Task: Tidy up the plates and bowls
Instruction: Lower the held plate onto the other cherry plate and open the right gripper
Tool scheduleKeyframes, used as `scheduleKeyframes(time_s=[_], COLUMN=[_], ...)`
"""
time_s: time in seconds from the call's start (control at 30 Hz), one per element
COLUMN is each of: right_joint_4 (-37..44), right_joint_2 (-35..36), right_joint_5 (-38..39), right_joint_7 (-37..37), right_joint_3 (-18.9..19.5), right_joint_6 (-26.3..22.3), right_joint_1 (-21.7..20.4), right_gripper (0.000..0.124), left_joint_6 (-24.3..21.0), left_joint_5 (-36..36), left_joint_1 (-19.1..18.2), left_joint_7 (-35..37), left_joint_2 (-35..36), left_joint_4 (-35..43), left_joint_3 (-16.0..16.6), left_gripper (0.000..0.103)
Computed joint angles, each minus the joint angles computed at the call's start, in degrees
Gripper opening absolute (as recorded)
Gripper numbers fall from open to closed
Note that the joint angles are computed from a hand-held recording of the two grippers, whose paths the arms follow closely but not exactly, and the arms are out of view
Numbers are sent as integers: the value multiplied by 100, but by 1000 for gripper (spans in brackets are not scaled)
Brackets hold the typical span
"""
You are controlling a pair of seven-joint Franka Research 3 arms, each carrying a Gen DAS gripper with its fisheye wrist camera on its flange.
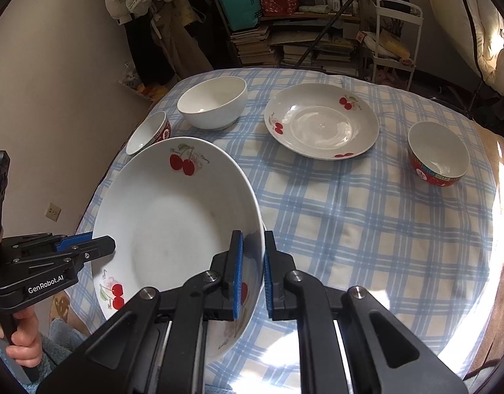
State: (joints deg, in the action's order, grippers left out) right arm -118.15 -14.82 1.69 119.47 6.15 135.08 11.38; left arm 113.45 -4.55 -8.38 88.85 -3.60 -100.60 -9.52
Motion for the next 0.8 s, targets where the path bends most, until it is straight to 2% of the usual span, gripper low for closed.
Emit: scheduleKeyframes(time_s=[0.4, 0.8], right_joint_4=[-167, -222], right_joint_2=[334, 543], right_joint_5=[210, 248], right_joint_7=[-256, -350], right_joint_3=[-71, -120], right_joint_6=[288, 479], right_joint_1=[101, 116], right_gripper=[13, 13], left_joint_6=[6, 9], left_joint_5=[27, 409], left_joint_1=[81, 33], left_joint_7=[-43, -137], left_joint_2=[268, 527], left_joint_4=[-129, -77], left_joint_3=[6, -80], left_gripper=[20, 20])
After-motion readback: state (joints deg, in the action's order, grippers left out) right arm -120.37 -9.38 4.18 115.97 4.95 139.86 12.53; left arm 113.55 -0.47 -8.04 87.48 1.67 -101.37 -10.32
